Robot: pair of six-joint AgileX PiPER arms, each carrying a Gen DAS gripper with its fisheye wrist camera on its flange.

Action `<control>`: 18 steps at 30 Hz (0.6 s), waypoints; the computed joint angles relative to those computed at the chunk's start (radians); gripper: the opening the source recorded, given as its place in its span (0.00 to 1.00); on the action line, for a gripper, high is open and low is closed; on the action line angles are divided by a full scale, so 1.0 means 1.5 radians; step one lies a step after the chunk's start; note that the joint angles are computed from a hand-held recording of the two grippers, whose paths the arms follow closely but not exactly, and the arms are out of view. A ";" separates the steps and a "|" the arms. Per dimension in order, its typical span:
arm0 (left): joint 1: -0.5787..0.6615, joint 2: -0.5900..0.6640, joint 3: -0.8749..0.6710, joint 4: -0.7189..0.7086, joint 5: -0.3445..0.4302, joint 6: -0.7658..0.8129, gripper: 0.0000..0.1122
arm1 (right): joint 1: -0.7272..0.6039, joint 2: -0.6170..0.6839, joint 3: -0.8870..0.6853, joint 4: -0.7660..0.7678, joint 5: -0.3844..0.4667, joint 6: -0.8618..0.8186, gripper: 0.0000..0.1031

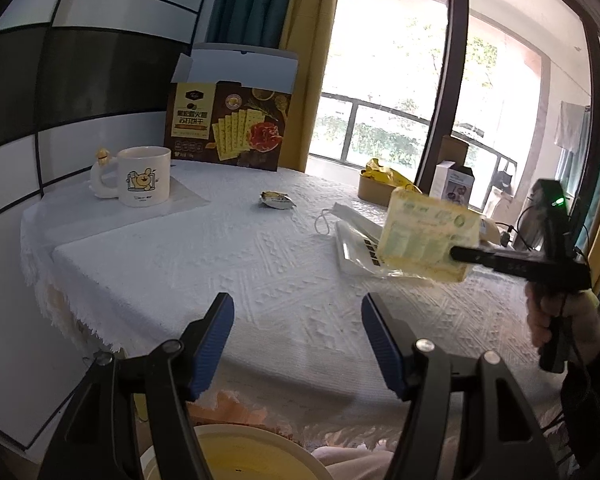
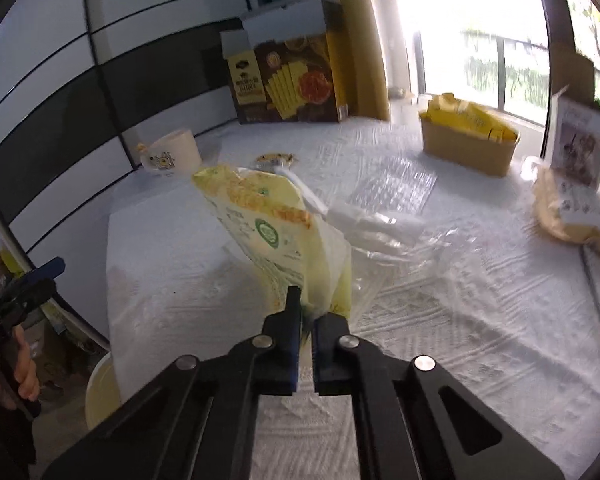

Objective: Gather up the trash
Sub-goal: 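Reach the right gripper to the cheese package and grasp its plastic wrap, then reach the left gripper to the small gold snack wrapper and grasp it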

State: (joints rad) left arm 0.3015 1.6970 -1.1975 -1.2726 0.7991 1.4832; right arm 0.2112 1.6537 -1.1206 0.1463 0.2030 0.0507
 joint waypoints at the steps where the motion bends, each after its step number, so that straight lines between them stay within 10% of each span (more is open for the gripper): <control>1: -0.003 -0.002 0.000 0.002 0.000 -0.001 0.59 | 0.004 -0.026 0.019 -0.060 -0.008 0.055 0.03; 11: -0.093 0.015 -0.038 0.040 -0.045 -0.046 0.59 | -0.040 -0.181 0.116 -0.338 -0.023 0.308 0.03; 18: -0.174 0.103 -0.198 0.184 -0.072 -0.204 0.59 | -0.099 -0.182 0.104 -0.218 -0.013 0.179 0.03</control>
State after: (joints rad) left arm 0.0411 1.8509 -1.4952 -0.9973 0.6915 1.1768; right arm 0.0623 1.3804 -0.9650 -0.1811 0.1832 0.3191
